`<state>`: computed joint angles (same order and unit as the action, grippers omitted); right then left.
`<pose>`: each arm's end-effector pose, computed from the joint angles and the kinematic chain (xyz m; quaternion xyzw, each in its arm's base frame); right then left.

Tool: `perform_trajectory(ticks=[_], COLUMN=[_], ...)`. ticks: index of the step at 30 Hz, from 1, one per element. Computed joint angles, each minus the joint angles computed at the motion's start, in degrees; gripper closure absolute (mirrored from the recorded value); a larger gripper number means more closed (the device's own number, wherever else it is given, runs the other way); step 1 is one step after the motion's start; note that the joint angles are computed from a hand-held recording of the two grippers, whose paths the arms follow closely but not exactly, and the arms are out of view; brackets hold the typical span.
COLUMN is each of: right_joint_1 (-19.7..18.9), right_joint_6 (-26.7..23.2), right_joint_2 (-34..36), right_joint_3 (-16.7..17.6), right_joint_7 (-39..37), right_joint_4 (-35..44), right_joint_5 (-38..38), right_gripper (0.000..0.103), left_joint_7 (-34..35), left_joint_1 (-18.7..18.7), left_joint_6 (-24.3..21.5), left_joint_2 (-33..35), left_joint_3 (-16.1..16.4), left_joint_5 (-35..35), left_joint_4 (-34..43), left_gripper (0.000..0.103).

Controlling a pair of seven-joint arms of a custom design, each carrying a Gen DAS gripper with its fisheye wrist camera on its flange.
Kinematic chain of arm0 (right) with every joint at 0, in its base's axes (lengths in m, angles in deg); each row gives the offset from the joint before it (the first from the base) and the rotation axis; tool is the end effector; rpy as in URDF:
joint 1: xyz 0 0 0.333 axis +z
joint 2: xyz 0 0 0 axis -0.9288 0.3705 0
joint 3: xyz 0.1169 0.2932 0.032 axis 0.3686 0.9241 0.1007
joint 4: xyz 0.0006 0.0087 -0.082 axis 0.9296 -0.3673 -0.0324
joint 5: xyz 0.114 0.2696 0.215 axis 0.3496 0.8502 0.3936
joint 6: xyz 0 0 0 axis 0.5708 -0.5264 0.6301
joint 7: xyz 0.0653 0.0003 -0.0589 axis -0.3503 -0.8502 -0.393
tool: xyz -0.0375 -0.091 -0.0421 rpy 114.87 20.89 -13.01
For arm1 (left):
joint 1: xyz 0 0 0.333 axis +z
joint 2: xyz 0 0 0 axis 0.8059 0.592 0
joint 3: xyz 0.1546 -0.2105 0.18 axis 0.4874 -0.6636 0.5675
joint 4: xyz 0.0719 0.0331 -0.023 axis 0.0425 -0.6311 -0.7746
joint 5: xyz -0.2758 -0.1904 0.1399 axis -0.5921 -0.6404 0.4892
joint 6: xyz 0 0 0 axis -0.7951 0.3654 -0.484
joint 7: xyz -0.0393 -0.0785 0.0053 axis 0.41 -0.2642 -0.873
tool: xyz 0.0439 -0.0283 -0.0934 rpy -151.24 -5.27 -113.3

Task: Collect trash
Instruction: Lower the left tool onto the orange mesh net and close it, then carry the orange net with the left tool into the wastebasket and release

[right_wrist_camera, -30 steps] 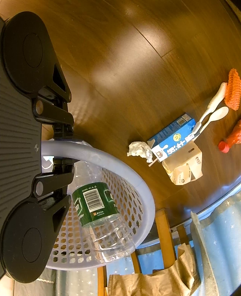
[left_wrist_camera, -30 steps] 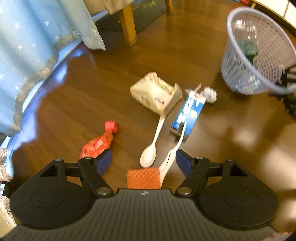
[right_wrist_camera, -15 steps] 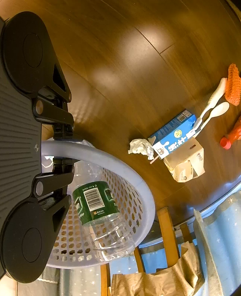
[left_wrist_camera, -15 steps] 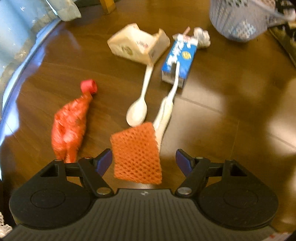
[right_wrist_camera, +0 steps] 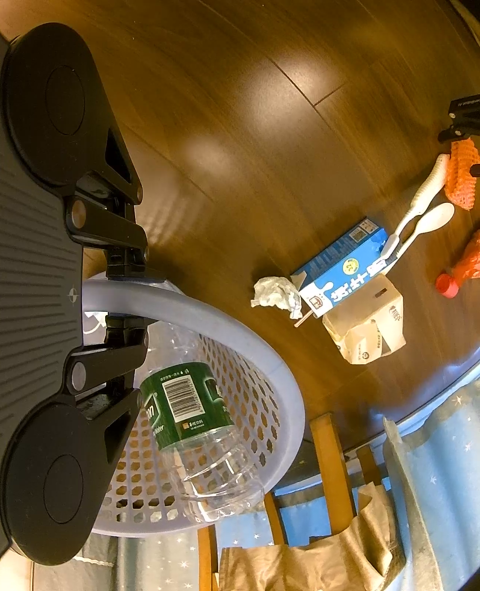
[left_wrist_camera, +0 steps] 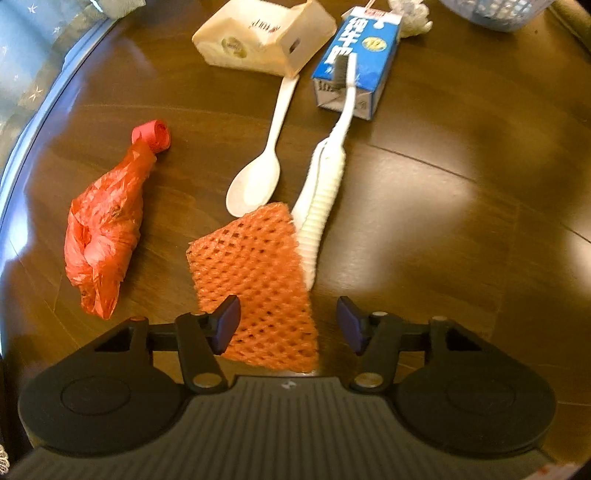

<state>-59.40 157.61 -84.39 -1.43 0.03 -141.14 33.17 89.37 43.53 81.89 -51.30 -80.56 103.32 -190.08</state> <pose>0.5454 0.0979 0.4834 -0.9536 0.0406 -0.2977 0.0189 0.5081 -0.1906 0.4033 -0.4920 0.8554 -0.0353 0.1577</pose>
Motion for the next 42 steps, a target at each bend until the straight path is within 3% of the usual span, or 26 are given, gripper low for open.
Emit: perform_trajectory(ticks=[3, 8, 10, 24, 34, 42], right_joint_1=[-0.04, -0.07, -0.05, 0.08, 0.29, 0.45], right_joint_6=[-0.24, -0.19, -0.08, 1.32, 3.54, 4.88], right_joint_2=[0.24, 0.2, 0.17, -0.3, -0.41, -0.7], right_joint_3=[-0.01, 0.0, 0.02, 0.07, 0.19, 0.23], right_joint_7=[0.77, 0.88, 0.64, -1.84, -4.25, -6.58], right_joint_4=[0.33, 0.27, 0.15, -1.32, -1.82, -3.03], right_joint_5=[-0.62, -0.68, -0.49, -0.85, -0.42, 0.44], right_gripper=[0.093, 0.093, 0.093, 0.093, 0.093, 0.093], left_joint_7=[-0.27, 0.94, 1.61, 4.11, 2.51, 2.15], left_joint_1=[-0.07, 0.04, 0.0, -0.4, -2.73, -6.53], left_joint_6=[-0.43, -1.61, -2.28, -8.99, -13.57, -19.38], left_joint_2=[0.39, -0.14, -0.82, -5.41, -2.73, 5.93], left_joint_3=[0.15, 0.09, -0.07, -1.2, -2.62, -4.13], left_joint_5=[1.19, 0.77, 0.34, -7.16, -10.77, -14.29], left_joint_4=[0.44, 0.25, -0.03, 6.49, 22.79, 41.77], left_gripper=[0.06, 0.089, 0.094, 0.097, 0.097, 0.097])
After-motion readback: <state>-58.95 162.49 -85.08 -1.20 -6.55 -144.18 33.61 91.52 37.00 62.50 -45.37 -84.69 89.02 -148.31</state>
